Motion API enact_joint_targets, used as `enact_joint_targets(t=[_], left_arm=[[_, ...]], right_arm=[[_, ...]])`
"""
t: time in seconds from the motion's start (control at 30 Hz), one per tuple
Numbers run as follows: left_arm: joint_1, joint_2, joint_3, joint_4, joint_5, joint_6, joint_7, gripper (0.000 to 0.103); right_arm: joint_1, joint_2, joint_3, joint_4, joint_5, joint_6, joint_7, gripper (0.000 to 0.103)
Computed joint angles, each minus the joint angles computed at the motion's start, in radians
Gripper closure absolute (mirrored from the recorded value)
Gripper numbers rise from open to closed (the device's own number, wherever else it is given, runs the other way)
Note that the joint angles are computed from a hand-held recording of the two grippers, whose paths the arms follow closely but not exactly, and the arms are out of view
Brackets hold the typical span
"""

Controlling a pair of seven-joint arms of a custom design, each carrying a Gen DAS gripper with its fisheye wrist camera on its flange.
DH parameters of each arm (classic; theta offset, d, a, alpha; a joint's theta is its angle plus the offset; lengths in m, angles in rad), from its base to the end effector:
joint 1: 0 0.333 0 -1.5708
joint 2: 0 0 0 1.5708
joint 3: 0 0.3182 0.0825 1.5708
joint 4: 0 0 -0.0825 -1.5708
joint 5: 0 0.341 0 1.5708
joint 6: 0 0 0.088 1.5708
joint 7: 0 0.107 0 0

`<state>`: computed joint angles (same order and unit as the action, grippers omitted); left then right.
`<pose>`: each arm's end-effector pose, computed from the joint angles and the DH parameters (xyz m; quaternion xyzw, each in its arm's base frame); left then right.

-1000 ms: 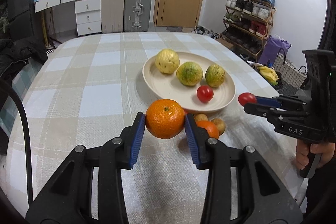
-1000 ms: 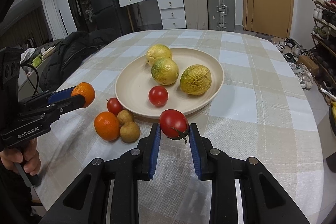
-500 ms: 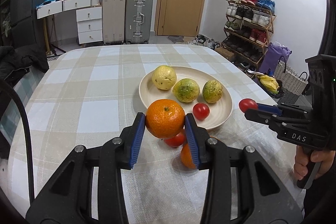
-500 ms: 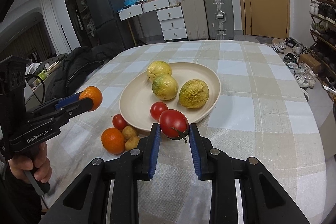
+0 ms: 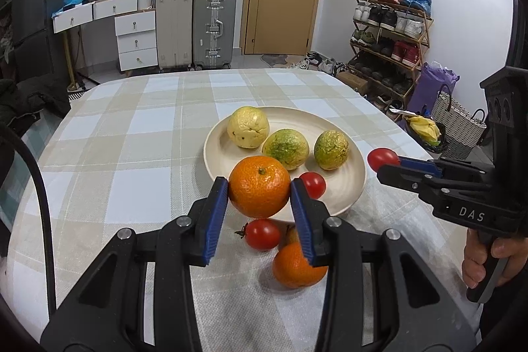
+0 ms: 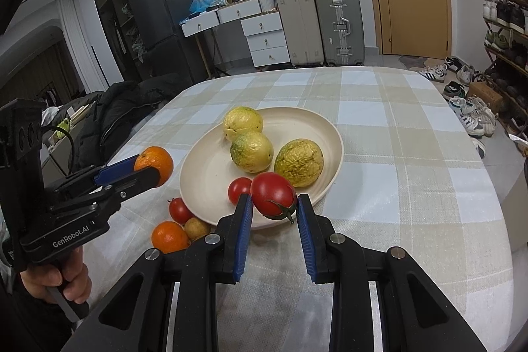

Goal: Organize fruits
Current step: 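Lift the mandarin and tomato and carry them toward the white plate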

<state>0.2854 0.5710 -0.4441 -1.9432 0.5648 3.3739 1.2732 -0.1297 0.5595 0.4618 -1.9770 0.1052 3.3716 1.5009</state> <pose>0.6250 -0.1149 0.3574 -0.5305 0.7180 -0.3957 0.2156 0.6195 0.1554 0.3462 -0.6718 0.6001 -0.1728 0.3984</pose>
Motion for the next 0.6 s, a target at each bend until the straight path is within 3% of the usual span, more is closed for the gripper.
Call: enact_joint_targets(t=[0.17,0.43,0.6], left_arm=[[-0.024,0.035,0.007,0.048,-0.018,-0.032,0.015,0.067],[-0.067,0.094,0.017,0.139,-0.084,-0.091,0.074,0.067],[-0.114,0.119,0.044,0.181,-0.133,-0.121,0.114,0.067]], right_arm=[[-0.026,0.029,0.028,0.037,0.002,-0.026,-0.003,0.075],[0.055,0.058,-0.042,0.106,0.069,-0.070,-0.044,0.075],[0.076,0.077,-0.050,0.140,0.115,-0.091,-0.082,0.075]])
